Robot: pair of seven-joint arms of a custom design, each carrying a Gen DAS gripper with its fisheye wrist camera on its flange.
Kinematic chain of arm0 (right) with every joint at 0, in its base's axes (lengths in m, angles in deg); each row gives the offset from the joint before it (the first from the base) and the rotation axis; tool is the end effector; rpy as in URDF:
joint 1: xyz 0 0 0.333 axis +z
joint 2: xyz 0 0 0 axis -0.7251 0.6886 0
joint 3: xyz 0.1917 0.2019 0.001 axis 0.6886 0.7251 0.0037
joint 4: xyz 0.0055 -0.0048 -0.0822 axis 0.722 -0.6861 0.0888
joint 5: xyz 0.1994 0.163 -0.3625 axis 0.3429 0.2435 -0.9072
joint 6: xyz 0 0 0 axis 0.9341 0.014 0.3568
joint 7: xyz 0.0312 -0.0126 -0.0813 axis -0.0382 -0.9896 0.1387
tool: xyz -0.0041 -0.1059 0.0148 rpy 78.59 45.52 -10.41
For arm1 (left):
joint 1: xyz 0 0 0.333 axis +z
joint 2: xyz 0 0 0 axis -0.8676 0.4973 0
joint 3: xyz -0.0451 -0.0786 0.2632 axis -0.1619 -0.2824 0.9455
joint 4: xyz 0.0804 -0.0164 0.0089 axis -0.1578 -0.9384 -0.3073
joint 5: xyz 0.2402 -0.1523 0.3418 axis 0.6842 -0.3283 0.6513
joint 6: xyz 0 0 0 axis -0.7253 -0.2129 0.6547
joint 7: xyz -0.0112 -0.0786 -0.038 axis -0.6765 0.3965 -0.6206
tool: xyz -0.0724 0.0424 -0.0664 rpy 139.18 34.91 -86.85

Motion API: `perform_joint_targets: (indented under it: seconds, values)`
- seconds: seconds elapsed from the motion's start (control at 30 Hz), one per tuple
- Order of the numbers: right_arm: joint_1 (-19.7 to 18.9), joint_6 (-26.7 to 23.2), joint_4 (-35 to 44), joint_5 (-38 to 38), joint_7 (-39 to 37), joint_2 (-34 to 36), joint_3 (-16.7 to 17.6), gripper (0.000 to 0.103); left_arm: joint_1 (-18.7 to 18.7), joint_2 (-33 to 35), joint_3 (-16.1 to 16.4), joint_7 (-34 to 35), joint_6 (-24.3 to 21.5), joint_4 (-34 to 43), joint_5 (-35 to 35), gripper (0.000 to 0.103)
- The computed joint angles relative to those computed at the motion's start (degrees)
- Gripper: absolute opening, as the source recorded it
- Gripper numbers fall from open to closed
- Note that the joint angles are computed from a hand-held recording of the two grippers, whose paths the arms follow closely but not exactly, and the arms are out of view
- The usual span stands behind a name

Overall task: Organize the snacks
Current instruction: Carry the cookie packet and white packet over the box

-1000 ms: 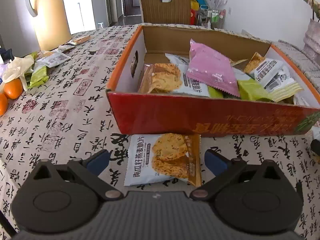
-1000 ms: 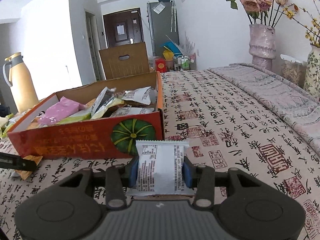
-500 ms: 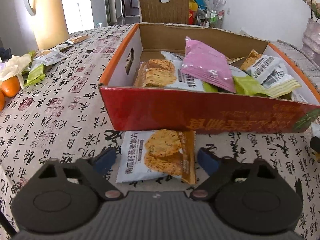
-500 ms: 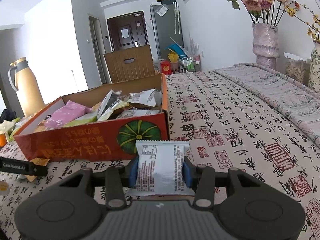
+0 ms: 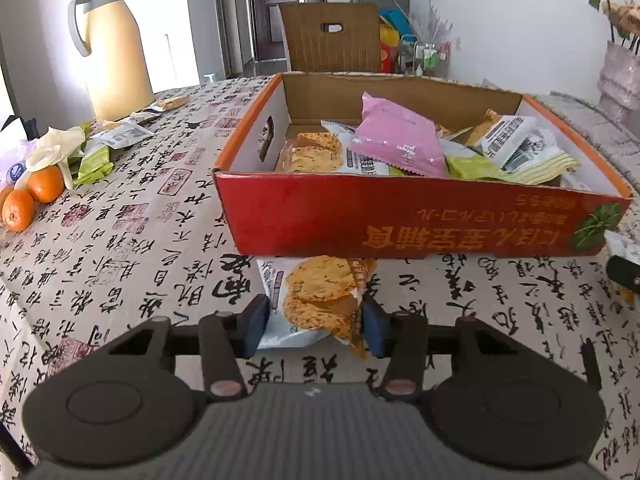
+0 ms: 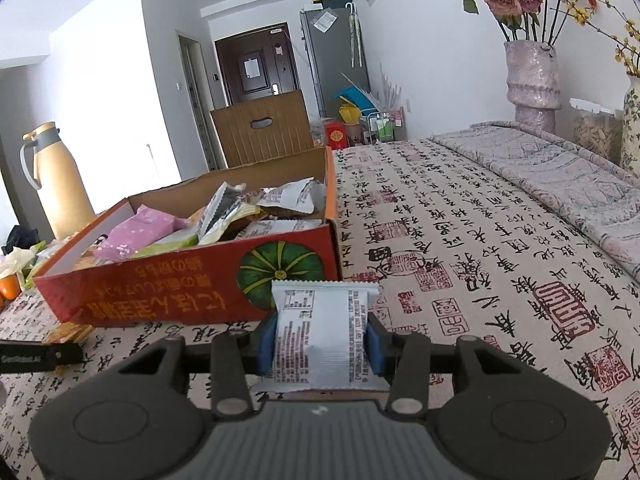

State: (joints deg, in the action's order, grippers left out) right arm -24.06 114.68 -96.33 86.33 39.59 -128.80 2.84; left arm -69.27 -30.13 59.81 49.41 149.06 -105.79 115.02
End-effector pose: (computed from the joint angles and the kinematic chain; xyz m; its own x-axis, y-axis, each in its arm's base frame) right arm 0.4194 0.0917 0.4321 0.2134 -0.9562 -0.2002 -0.5559 0.0497 -0.8298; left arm 0.3930 -0.1397 0.4611 0.2685 -0.9622 -0.0449 -0.6793 -0.1561 -0.7171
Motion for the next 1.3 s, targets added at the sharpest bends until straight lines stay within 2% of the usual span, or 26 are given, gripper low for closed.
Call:
perform_joint_targets:
  seconds: [0.1, 0.47, 0.73, 1.03, 1.3]
  values:
    - [-0.3, -0.1, 0.0, 0.0, 0.4, 0.0, 0.3, 0.043, 0.0, -1.7, -0.4, -0.7, 0.5, -1.2, 0.4, 0.047]
    - [2.4, 3.2, -1.3, -0.2, -0.7, -1.1, -1.6, 0.043, -1.6, -9.6, -1.3, -0.8, 1.0, -4.7, 2.1, 0.046]
    - [4.3, 1.7, -3.4, -1.2, -2.3, -7.5, -2.1, 0.043, -1.3, -13.8, -1.5, -0.6, 5.0, -5.3, 3.1, 0.046]
    - [7.6, 4.4, 1.1, -2.2, -3.9, -5.4, -2.4, 0.043, 2.6, -9.1, -2.8, -1.3, 11.6, -0.4, 5.7, 0.046]
    - [12.1, 6.9, 8.8, -3.8, -5.5, 1.9, -6.2, 0.043, 7.3, -2.2, -4.2, -3.8, 15.7, 5.7, 8.8, 0.046]
